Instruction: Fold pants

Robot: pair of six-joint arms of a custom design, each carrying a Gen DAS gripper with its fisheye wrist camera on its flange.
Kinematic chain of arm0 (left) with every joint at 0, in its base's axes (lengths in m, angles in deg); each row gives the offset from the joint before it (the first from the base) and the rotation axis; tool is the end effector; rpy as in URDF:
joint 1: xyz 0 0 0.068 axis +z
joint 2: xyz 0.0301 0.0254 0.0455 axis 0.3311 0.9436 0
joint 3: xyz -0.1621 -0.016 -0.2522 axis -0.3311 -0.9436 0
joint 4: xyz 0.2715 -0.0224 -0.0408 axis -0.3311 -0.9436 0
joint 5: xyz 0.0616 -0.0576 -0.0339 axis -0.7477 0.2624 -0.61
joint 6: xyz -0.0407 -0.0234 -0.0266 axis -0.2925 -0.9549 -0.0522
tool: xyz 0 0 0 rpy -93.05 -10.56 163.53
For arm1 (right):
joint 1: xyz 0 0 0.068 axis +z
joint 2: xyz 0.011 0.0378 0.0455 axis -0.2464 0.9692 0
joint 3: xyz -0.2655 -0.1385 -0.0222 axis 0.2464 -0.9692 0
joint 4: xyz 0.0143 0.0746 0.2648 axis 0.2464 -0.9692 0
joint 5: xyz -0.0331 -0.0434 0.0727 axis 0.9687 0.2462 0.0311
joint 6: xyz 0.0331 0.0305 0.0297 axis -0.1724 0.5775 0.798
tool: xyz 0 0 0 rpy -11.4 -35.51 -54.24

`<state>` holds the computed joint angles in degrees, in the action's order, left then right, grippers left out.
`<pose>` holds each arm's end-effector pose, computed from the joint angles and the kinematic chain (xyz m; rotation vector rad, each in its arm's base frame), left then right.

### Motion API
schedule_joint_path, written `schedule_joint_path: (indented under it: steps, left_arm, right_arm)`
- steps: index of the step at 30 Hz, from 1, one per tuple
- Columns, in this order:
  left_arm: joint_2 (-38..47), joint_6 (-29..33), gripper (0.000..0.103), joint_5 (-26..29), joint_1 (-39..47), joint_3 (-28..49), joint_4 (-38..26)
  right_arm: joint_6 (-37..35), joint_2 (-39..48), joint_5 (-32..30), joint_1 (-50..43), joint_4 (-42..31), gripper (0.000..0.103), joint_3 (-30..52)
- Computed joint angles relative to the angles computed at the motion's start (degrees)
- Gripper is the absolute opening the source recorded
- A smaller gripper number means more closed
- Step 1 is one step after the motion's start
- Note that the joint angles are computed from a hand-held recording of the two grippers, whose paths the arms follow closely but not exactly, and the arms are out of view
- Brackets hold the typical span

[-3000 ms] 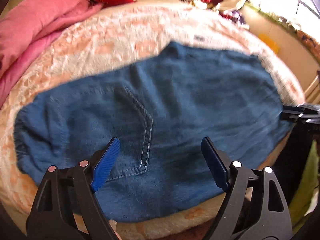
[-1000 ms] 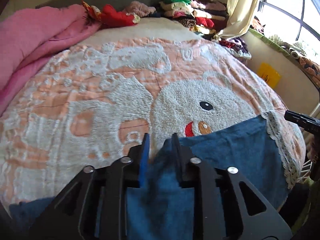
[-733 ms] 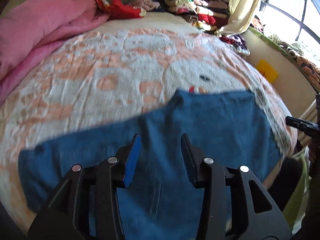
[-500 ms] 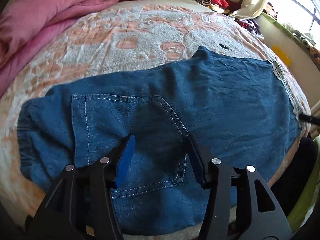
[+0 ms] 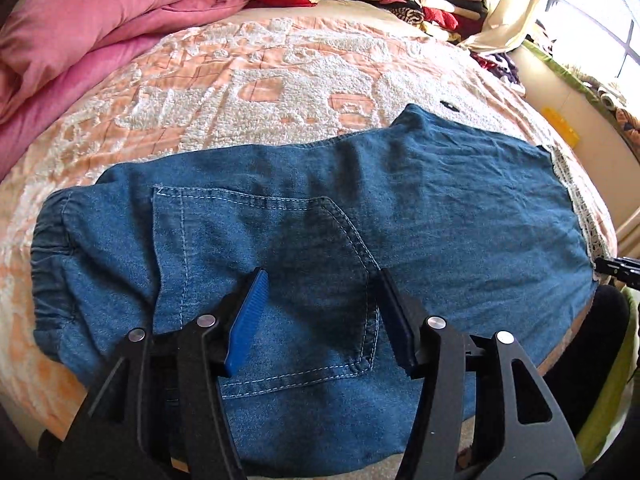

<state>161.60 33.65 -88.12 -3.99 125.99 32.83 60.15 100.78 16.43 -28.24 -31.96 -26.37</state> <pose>0.3068 -0.1310 0.1228 0.1812 2.5414 -0.2193 0.2802 -0.0569 0.1193 -0.0375 2.6595 0.3541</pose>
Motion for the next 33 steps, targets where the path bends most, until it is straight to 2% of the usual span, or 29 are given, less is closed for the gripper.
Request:
schedule_joint_path:
  steps: [2,4,6,8,11,15,17,22,25,28,31,33]
  left_arm:
    - [-1.8,-0.6,0.048,-0.4,0.3,-0.9,-0.2]
    - [-4.8,-0.7,0.048,-1.0,0.7,-2.1,-0.3]
    - [-7.8,-0.2,0.05,-2.4,1.0,-3.1,-0.8]
    - [-9.8,0.1,0.053,-3.8,0.9,-3.4,-1.3]
    - [-10.4,0.1,0.054,-3.0,1.1,-2.4,-2.1]
    - [-6.3,0.1,0.054,-0.4,0.1,1.6,-2.8]
    - [-3.6,0.3,0.055,0.9,-0.2,4.0,-3.0]
    - [4.5,0.8,0.055,2.8,-0.3,11.6,-5.6]
    - [8.3,2.3,0.056,0.0,-0.3,14.8,-6.3]
    - [9.8,2.6,0.056,-0.6,1.3,15.4,-5.8]
    - [9.4,3.1,0.056,-3.3,3.1,13.8,-4.2]
    - [9.4,2.1,0.056,1.6,6.2,12.3,-2.1]
  right_arm:
    - [-0.2,-3.4,1.1,-0.7,0.5,0.046,-1.5]
    - [-1.3,-6.2,0.2,-2.7,0.6,0.047,-2.4]
    - [-0.9,-9.4,1.2,-2.0,1.7,0.053,-3.3]
    - [0.0,-10.9,1.3,-0.2,3.2,0.056,-3.5]
    - [1.3,-9.8,1.9,5.7,4.9,0.057,-1.5]
    - [2.3,-3.6,6.0,16.9,7.6,0.058,3.9]
    - [3.2,1.4,7.2,21.6,7.4,0.069,9.2]
    - [3.9,15.1,8.6,28.9,4.2,0.07,25.3]
    - [4.7,22.0,9.5,30.3,1.2,0.07,33.3]
    - [5.0,28.2,13.4,30.7,-2.8,0.069,40.1]
    - [6.2,28.9,15.1,29.7,-1.7,0.068,40.4]
    - [6.6,29.7,15.1,28.6,-1.5,0.069,41.0]
